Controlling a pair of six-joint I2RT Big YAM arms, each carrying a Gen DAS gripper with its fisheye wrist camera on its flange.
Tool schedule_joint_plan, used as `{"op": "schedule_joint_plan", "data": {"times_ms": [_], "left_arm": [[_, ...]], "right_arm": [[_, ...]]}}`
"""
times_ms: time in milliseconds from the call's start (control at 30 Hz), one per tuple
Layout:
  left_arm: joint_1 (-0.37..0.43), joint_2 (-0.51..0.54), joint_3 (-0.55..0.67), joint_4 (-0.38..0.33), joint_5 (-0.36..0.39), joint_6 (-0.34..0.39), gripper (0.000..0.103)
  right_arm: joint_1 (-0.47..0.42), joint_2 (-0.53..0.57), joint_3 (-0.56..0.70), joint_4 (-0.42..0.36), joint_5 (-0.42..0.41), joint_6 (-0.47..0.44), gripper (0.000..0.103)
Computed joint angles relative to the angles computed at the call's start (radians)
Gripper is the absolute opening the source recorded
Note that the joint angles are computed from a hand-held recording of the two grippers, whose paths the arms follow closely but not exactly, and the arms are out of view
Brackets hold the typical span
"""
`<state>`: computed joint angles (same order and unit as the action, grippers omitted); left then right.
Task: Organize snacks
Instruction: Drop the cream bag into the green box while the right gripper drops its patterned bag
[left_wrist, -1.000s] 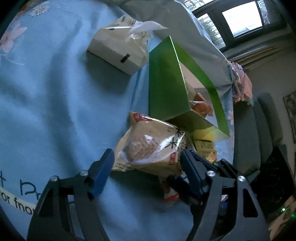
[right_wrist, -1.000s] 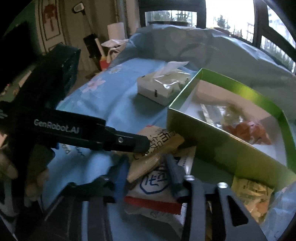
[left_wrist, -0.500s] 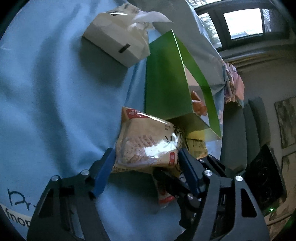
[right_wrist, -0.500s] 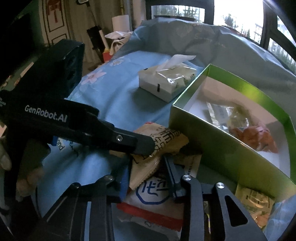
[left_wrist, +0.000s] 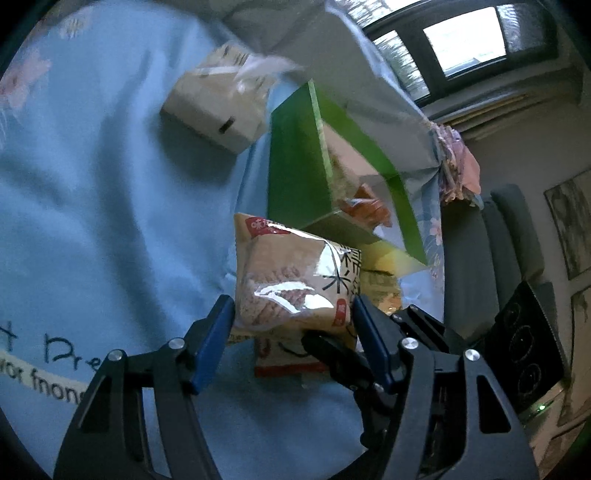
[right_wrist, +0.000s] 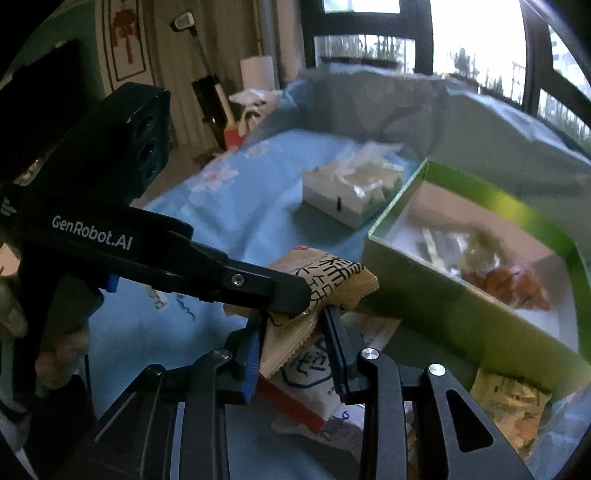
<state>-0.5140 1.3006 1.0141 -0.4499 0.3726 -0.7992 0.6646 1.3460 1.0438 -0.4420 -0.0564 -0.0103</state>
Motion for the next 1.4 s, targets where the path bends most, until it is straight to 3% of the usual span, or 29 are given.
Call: {"op": "schedule_joint_plan", "data": {"times_ms": [167,333,600,1000,1400], "left_arm": [[-0.028,-0.015,0.028,0.002,-0.058,0.040,0.066],[-0.053,0.039,0.110,-0.005,-0.083,0.088,0.066],[-0.074,0.154,0.255,0.006,-0.073,0.168,0.066],[-0.061,0.320,0.412,-0.011,-0.043,0.203,0.066],[-0.064,0.403,0.482,-0.046,-0.058,0.217,0.066]], "right_arm": [[0.007,-0.044,-0.012,0.028,0.034,0.002,0.033],[-0.018,-0.081,-0.019,0.041,0.065,-0.003,0.033],[-0.095,-0.117,-0.006,0.047,0.093,-0.014,0.033],[-0.197,-0.032,0.055,0.052,0.041,-0.002,0.034],[-0.250,0.035,0.085,0.021,0.003,0.021,0.034]]}}
